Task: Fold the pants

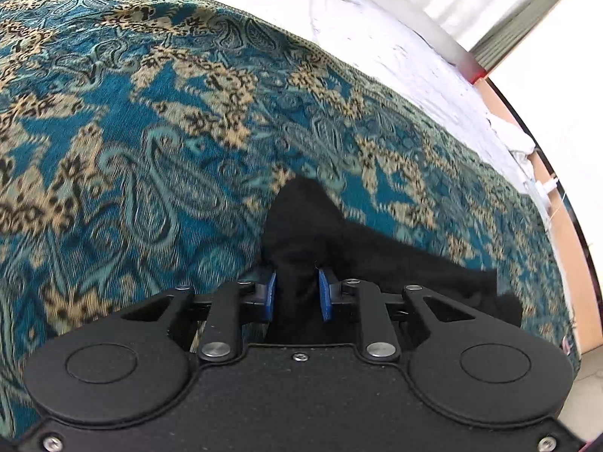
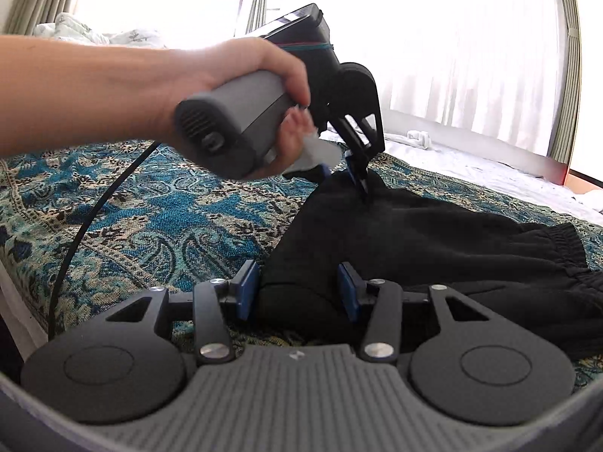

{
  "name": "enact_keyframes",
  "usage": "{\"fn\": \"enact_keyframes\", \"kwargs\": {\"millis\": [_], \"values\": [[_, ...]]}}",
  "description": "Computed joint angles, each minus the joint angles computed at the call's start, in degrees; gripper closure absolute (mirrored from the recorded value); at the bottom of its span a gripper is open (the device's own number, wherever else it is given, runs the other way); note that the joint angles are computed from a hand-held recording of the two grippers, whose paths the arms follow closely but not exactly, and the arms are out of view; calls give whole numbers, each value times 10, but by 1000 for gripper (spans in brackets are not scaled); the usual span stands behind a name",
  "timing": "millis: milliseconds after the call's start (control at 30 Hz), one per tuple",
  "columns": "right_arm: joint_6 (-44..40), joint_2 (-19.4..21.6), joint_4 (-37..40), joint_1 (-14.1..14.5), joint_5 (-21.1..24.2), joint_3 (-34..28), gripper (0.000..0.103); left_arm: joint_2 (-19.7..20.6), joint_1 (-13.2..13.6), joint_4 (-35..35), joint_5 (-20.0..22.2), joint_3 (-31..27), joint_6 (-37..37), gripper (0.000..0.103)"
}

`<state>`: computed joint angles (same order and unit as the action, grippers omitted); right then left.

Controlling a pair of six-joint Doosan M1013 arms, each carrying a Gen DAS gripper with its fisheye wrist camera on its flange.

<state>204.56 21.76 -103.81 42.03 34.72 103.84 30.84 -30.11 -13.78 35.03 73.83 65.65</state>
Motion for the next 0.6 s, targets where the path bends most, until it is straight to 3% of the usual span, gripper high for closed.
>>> {"fn": "enact_keyframes", "kwargs": {"millis": [100,200,267,433,600], "values": [[11,0,-14,1,6,5,54,7,4,-5,1,-10,-14,82],[11,0,-17,2,8,5,54,5,1,47,-43,-1,-73,82],[13,0,-21,2,9,6,54,12,1,58,-35,-12,-90,83],[20,-1,-26,1,6,7,54,16,-20,184,-25,-26,-114,82],[22,-1,-30,1,8,7,54,9,-13,148,-56,-12,-117,83]]}}
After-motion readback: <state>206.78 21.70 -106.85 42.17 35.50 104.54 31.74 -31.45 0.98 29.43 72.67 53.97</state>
